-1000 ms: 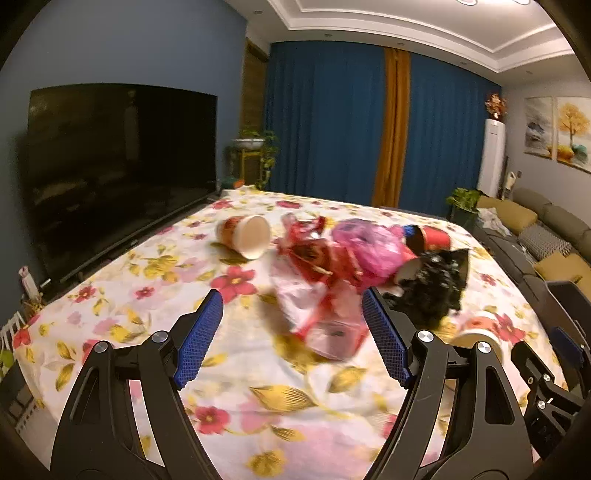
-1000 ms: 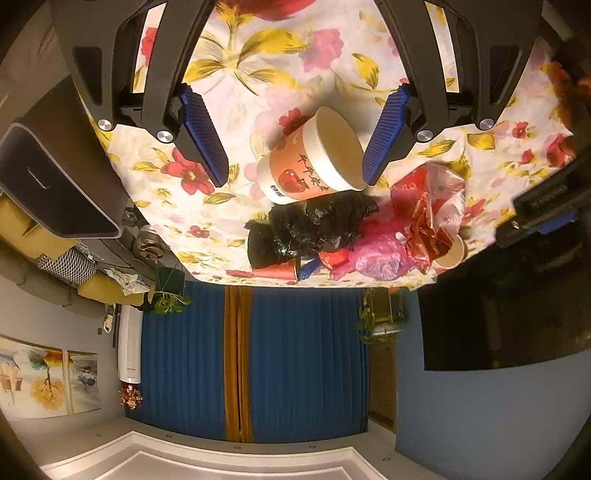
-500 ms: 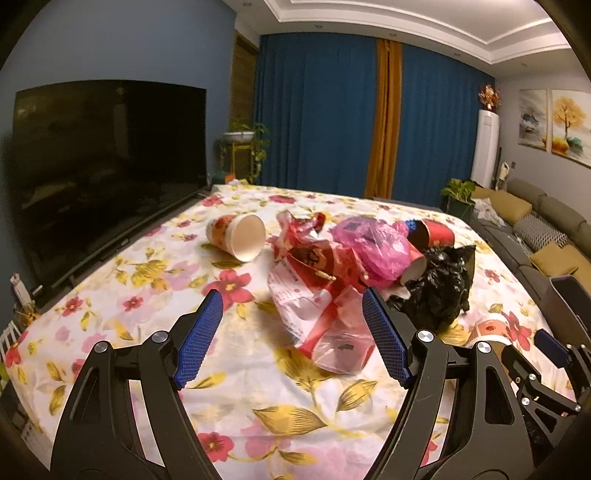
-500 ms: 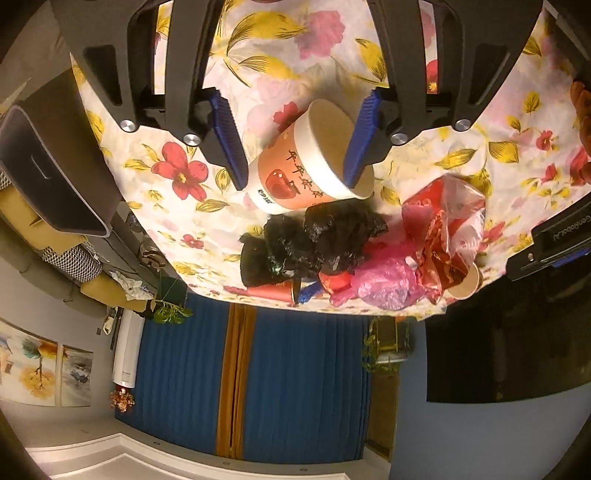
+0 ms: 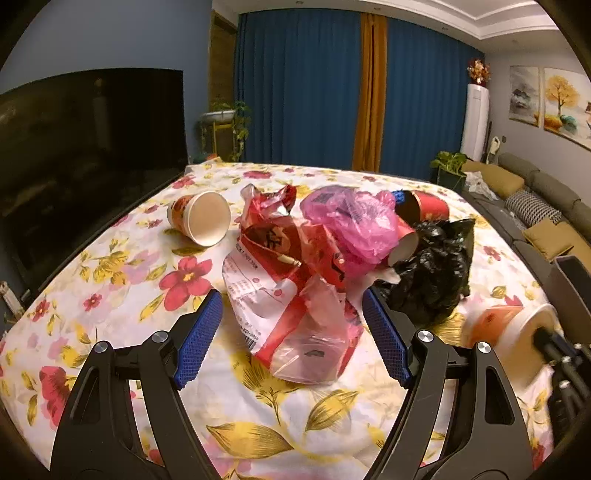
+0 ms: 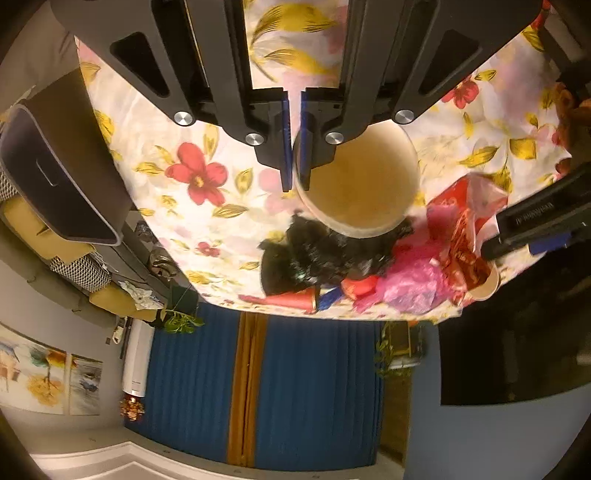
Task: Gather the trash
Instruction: 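Grasp the red printed bag with the left gripper while the right grasps the orange paper cup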
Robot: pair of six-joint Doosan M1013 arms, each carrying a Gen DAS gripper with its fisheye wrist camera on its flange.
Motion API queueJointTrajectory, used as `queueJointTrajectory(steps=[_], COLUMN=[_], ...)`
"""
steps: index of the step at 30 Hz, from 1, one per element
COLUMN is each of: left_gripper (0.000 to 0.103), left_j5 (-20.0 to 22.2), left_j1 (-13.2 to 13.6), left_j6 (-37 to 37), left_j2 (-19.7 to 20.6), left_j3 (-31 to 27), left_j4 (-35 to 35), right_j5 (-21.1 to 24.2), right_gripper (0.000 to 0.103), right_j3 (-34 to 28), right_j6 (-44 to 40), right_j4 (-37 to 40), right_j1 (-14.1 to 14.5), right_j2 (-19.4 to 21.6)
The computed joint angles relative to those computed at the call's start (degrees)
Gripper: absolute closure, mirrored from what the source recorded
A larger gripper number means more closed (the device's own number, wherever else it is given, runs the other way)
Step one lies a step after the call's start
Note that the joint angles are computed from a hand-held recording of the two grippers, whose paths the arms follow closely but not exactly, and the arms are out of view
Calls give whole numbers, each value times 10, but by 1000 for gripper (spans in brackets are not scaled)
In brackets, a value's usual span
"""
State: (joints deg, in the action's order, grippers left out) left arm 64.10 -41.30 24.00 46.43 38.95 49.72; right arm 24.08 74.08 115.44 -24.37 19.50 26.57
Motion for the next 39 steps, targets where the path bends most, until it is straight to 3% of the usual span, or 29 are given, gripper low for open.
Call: queueJointTrajectory(steps=[4, 9, 14, 20, 32, 39], left_gripper=[29, 42, 69, 98, 103, 103], left_j5=[15, 15, 4, -75, -138, -156], left_j1=[7, 19, 32, 41, 7, -4], left_j6=[12, 29, 46, 26, -76, -108], left_j2=[12, 20, 20, -10, -72, -90], left_j3=[-20, -34, -35, 25, 118, 143], left_j4=[-22, -78, -139, -180, -42, -3], right_j5=[-12, -29, -42, -54, -87, -102], right_gripper=[99, 99, 99, 99, 99, 99], right_j3=[7, 15, 21, 28, 50, 68], right_j6=[21, 20, 5, 2, 27, 40], right_j4=[-8, 4, 26, 35, 15, 5], right_j1=[-6, -11, -15, -18, -24, -26], right_j2=[-4, -10, -15, -20, -38, -53])
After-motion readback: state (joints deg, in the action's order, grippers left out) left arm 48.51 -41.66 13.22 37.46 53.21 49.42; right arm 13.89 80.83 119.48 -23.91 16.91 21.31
